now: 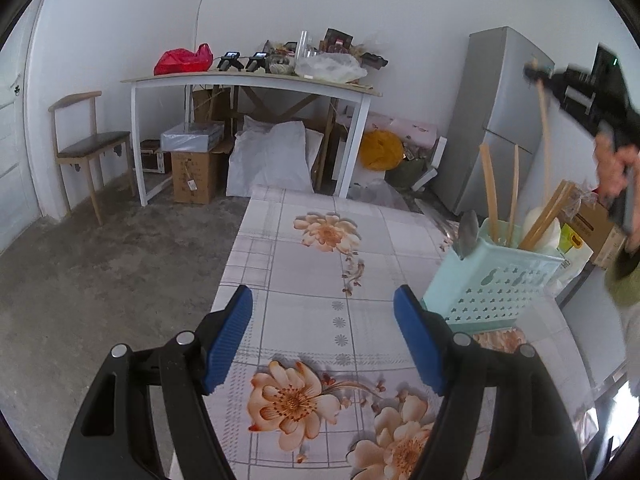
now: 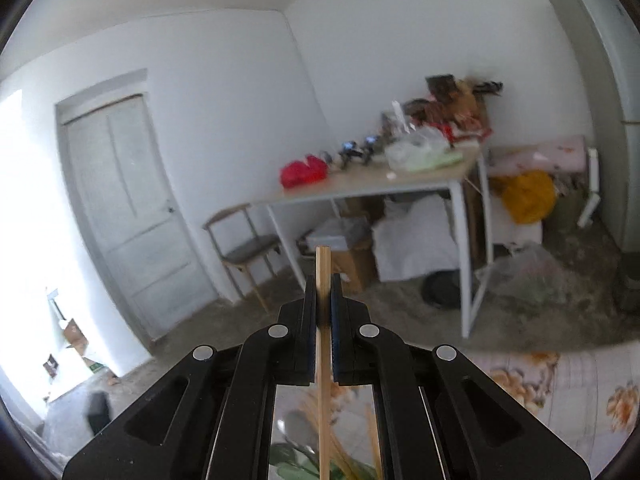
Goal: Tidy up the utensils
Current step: 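Lower the chopstick into the green holder and open the right tool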
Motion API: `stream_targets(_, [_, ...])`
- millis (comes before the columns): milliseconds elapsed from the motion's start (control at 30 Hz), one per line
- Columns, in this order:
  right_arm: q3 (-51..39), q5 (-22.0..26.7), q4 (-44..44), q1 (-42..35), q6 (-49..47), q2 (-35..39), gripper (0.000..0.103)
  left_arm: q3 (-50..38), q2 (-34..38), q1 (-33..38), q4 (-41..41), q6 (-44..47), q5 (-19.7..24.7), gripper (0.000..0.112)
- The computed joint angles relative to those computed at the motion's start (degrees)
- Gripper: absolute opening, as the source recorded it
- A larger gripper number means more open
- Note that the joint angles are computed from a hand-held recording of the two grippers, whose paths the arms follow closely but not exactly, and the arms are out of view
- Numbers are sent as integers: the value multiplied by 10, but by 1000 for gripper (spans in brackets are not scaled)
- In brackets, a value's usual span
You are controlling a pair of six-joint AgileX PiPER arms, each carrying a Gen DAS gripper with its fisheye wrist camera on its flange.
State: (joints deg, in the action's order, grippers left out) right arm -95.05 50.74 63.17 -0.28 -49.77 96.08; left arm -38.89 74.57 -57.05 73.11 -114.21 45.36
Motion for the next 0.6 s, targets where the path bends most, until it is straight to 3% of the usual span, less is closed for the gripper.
stream_targets(267, [90,-30,39,-7,-59,-44,4,-1,-1,-4,22,12,-12,71])
stream_targets(467, [67,-22,72,-23,-67,-58,4,-24,22,-7,43,2,-27,71])
stream_targets(600, [79,-45,81,-13,-100,-65,4,-34,35,-16,50,-3,-26,71])
